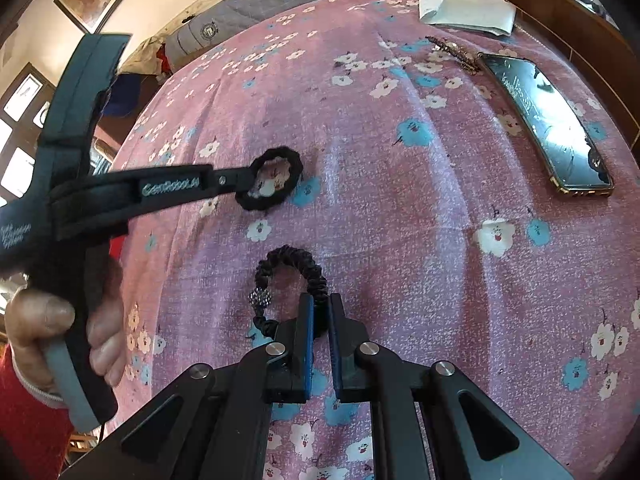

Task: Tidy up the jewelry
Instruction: 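Carry both black hair ties over the red tray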

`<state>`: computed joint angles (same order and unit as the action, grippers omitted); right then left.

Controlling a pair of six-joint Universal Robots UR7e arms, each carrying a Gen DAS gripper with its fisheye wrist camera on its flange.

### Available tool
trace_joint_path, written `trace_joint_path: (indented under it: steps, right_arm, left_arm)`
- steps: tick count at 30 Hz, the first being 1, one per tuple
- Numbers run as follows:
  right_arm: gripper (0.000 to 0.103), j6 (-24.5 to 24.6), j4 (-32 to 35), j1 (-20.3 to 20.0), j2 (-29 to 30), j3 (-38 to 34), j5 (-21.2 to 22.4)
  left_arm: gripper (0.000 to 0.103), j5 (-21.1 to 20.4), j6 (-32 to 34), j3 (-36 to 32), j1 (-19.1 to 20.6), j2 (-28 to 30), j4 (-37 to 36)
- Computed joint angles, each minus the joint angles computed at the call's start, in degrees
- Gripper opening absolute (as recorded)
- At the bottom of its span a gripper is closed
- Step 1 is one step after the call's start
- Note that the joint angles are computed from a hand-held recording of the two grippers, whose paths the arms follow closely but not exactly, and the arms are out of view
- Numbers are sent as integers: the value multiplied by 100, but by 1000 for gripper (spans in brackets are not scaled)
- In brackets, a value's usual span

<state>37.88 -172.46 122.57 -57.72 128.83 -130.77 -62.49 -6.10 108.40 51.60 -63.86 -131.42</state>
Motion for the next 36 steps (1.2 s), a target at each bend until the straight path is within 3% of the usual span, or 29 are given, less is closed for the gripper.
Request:
trace_joint_path:
  steps: [6, 14, 23, 31, 36]
  right_arm:
    - [8, 69, 26, 92, -62, -46, -89]
    - [8, 203, 183, 407, -135, -222, -262]
    - [8, 50, 85, 809, 240, -803, -297]
    - [8, -231, 273, 1166, 882, -1668, -134]
    - [8, -465, 712, 1418, 1279, -2340, -51]
  left_arm:
    - [5, -184, -96, 65, -94, -511, 121]
    - [6, 56, -418, 313, -341, -1591, 490]
    - [6, 776, -1065, 344, -367, -2754, 1192]
    - [6, 2111, -1356, 317, -447, -3562, 1884]
    - [6, 2251, -1579, 131, -382, -3802, 2136]
